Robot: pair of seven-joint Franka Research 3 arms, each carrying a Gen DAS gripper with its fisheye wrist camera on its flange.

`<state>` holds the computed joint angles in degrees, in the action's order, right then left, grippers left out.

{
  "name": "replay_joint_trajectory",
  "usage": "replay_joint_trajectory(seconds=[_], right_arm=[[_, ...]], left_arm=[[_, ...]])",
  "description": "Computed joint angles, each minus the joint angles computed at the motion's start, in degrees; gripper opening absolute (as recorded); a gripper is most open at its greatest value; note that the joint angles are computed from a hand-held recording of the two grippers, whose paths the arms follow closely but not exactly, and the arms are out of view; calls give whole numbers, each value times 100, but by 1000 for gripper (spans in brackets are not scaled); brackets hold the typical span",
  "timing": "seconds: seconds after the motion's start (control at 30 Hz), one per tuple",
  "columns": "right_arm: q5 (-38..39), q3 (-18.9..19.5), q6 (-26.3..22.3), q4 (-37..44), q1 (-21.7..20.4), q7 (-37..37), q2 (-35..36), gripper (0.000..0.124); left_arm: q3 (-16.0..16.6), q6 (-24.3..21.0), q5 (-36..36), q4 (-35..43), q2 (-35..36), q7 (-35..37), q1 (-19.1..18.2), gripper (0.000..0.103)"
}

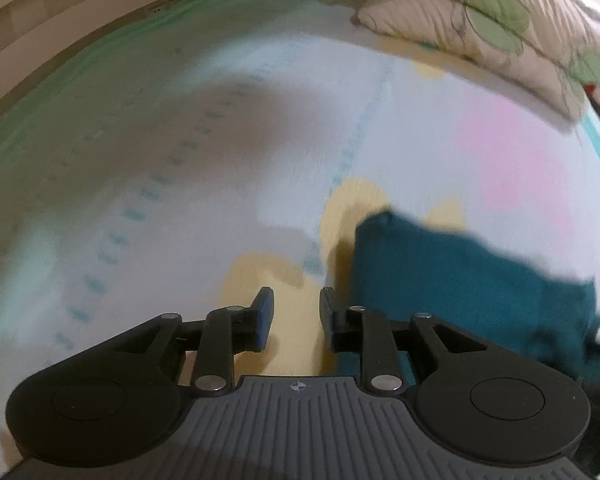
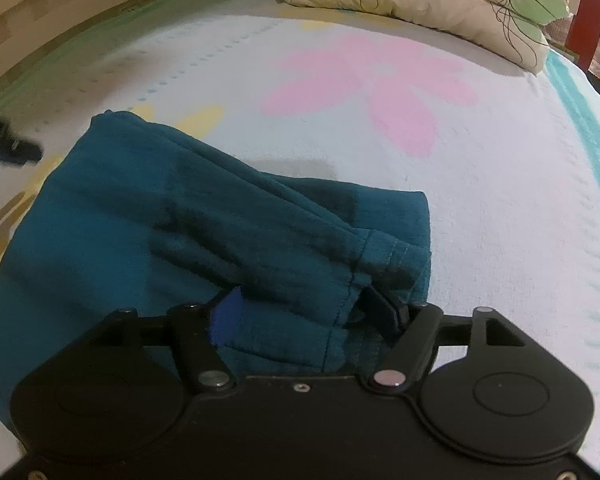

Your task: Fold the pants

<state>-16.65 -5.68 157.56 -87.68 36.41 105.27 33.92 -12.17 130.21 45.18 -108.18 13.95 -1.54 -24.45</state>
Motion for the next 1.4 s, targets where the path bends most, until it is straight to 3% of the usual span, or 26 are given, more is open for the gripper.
replay_joint_trajectory(seconds=[0.23,0.43,0.53,0.6,0.73,0.9,1.2,1.4], right_arm=[[2,25,282,-434,-31,-44,-345,72],[-501,-501,854,-1236,303,771,-889,71],[-467,-494,1021,-1538,189,1191,-1093,72],[-221,-284,1029,-1649,-51,1205,-1164,72],[721,442,819,-1612,-756,546,-1100,72],[1916,1172,583,-1430,-1380,-740,-877,76],[2849,1326,1344,-1612,-1389,-1596,-735,86],[3379,1618,1712,-1804,-1616,-2201,-756,86]], left_arm=[[-142,500,-41,-202,32,372,-117,25],[-116,331,-1,-148,169,415,-321,26],[-91,405,53,-273,113,228,-344,29],[-89,510,61,-374,56,151,-320,30],[-85,683,62,-545,-43,28,-255,40],[-81,892,139,-803,-186,-188,-180,63],[-115,892,176,-632,-9,40,-161,86],[-2,1214,303,-437,158,45,-144,87]])
